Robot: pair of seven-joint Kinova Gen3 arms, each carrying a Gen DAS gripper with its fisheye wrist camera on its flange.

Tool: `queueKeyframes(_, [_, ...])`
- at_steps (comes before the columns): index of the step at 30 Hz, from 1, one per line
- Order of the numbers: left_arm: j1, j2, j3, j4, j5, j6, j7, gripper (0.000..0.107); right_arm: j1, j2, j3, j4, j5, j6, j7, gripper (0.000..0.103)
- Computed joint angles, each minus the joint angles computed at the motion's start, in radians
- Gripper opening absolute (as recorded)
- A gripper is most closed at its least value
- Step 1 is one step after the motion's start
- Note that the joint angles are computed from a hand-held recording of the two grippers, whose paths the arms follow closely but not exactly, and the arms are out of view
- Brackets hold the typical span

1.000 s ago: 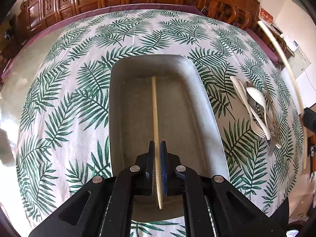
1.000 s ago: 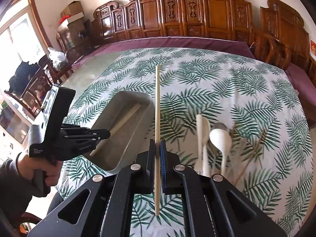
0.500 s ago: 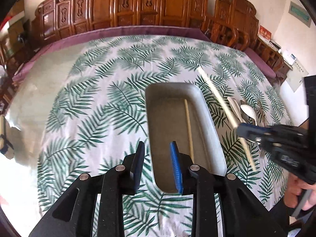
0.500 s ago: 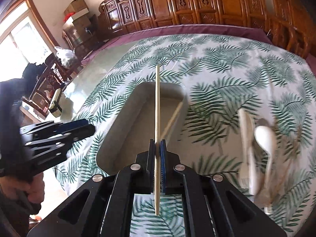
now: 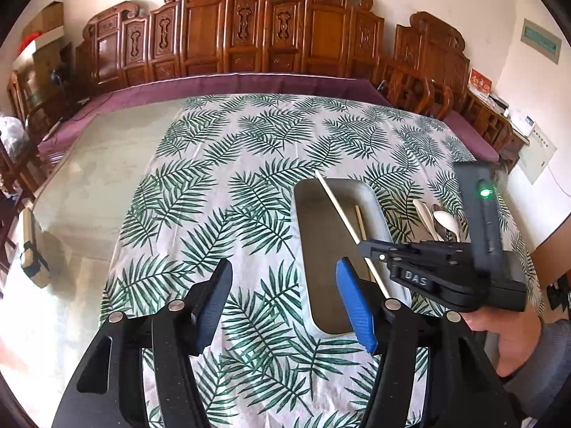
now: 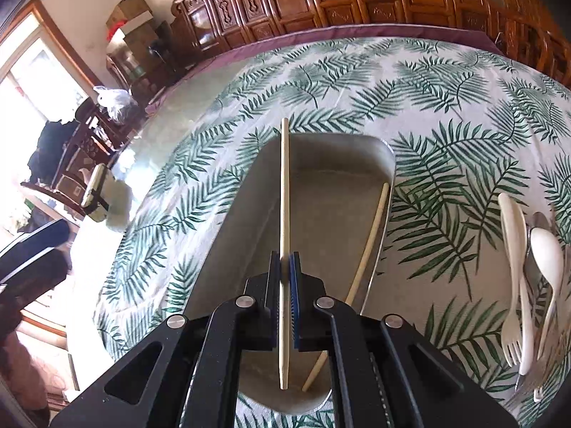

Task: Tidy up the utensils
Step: 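Lower both chopsticks into the grey tray and open both tools, then grasp another wooden chopstick from the pile with the right tool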

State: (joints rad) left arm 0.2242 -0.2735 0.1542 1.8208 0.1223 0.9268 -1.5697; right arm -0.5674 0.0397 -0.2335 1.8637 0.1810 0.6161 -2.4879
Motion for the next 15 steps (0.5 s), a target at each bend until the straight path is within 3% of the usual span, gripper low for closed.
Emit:
queueKeyframes(7, [-0.004, 0.001, 0.002, 0.002, -0.005, 0.004, 0.009, 0.058, -0.003, 0.02, 0.004, 0.009, -0.03, -0.011, 0.04, 0.01])
queueKeyframes(15, [0.007, 0.008, 0.045, -0.008, -0.034, 0.008, 0.061, 0.059, 0.037, -0.108, -0.008, 0.056, -0.061, 0.015, 0.126, 0.01])
